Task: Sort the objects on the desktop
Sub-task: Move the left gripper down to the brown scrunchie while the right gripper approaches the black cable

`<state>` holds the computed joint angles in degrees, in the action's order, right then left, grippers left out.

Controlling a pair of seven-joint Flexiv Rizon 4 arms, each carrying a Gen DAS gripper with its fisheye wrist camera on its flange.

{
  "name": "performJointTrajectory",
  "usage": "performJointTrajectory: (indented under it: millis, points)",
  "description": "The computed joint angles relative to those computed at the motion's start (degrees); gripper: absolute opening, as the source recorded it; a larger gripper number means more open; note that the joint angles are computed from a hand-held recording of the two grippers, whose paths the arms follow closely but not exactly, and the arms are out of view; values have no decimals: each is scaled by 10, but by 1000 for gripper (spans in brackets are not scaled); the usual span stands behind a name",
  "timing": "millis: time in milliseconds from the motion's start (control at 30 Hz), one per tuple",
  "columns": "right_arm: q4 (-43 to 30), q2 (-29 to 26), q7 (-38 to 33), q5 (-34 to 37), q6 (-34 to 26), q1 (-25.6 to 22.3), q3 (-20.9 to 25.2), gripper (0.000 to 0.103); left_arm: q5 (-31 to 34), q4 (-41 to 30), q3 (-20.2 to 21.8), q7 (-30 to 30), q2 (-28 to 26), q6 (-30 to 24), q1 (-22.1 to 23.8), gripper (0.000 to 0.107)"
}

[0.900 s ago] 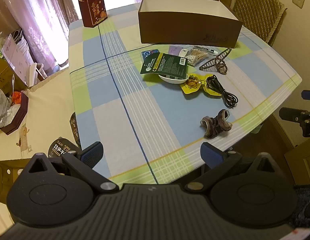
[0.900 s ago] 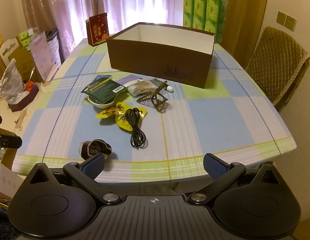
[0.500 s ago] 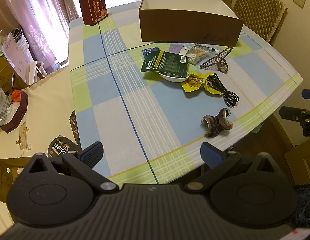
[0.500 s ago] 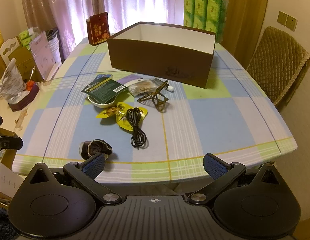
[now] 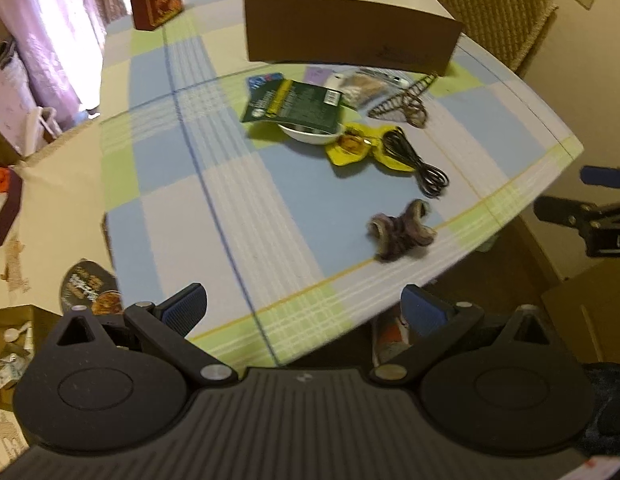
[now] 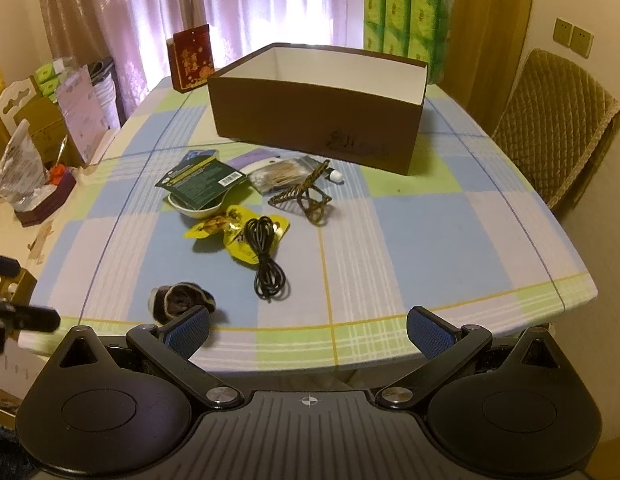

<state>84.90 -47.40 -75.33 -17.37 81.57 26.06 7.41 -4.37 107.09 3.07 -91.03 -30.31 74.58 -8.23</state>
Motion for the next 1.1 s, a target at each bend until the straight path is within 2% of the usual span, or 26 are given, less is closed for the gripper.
performJointTrajectory:
  millis: [200,333,433,667,733,900,967,1033,1100]
  points:
    - [-19,-12,-3,7,-15,-10,8,101,-11,-12,-20,27,-17,12,12,102]
    - [-32,-18,-10,10,-26,-15,11,101,-9,-35,-17,41,-38,21,8,102]
    - [-43,-24,-16,13,-35,-19,12,101,-22,-51,-36,64,-58,28,19,101]
    - [-80,-43,-34,26,-62,-32,22,101,-89,-53,-139,160,-94,56,78,89]
    - [-94,-52,-39,33,-74,-37,26,101,-110,-55,-158,178,-101,53,88,86]
    - [-130,-70,-54,50,-105,-45,33,101,-125,-89,-130,185,-119,27,61,85]
    - [-144,-77,-61,55,-116,-47,35,101,-137,-101,-140,194,-130,14,67,81]
    - [-156,-82,-69,61,-126,-49,36,101,-147,-117,-140,196,-142,-6,66,71]
    - [-167,-87,-77,66,-134,-50,37,101,-153,-132,-137,196,-152,-20,62,67]
